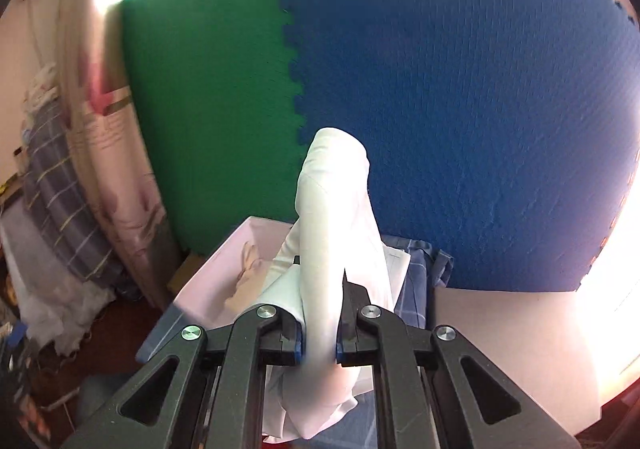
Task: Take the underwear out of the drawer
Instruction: 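Lift the white sock with the right gripper and carry it over the box, then open the right gripper to release the sock into the box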
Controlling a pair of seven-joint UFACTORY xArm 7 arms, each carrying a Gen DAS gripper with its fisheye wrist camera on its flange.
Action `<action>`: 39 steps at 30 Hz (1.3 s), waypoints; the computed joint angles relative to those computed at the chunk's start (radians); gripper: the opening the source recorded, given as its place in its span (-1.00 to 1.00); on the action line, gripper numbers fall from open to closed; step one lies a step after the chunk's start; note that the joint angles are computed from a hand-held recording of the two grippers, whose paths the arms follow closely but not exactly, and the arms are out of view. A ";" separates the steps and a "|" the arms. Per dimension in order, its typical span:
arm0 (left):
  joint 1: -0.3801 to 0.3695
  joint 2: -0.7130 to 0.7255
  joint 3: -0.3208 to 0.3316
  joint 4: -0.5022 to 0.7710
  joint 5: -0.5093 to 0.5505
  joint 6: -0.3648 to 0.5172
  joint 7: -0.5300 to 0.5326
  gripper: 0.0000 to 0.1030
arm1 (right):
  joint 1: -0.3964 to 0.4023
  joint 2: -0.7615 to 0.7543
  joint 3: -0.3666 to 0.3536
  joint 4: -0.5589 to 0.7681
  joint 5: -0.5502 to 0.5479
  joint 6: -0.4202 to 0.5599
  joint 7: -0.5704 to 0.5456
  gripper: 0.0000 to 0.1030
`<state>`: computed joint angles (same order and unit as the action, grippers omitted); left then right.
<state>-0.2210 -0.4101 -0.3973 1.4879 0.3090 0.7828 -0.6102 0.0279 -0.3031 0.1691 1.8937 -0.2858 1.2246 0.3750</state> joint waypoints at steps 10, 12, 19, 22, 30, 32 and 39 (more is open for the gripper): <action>-0.005 0.011 0.008 -0.013 0.001 0.021 0.004 0.55 | 0.010 0.206 -0.072 0.020 -0.012 -0.010 0.087 -0.81; -0.006 0.016 0.008 -0.012 0.003 0.027 0.006 0.55 | 0.015 0.226 -0.089 0.003 -0.001 -0.009 0.102 -0.81; -0.015 0.036 0.007 -0.006 0.015 0.039 0.001 0.55 | 0.027 0.263 -0.114 -0.035 0.000 0.008 0.126 -0.80; -0.021 0.046 0.006 0.000 0.021 0.048 -0.002 0.55 | 0.035 0.283 -0.118 -0.037 0.000 0.006 0.132 -0.79; -0.038 0.066 0.007 0.013 0.042 0.063 -0.010 0.55 | 0.028 0.295 -0.137 -0.053 0.037 0.001 0.113 -0.77; -0.043 0.068 0.009 0.014 0.045 0.067 -0.010 0.55 | 0.027 0.296 -0.139 -0.060 0.042 -0.006 0.121 -0.75; -0.054 0.070 0.010 0.025 0.048 0.075 -0.010 0.55 | 0.017 0.302 -0.148 -0.041 0.077 0.022 0.145 0.03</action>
<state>-0.2751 -0.3399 -0.3869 1.5127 0.3574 0.8578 -0.6203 0.0453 -0.0015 0.0212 1.8527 -0.2084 1.2468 0.5196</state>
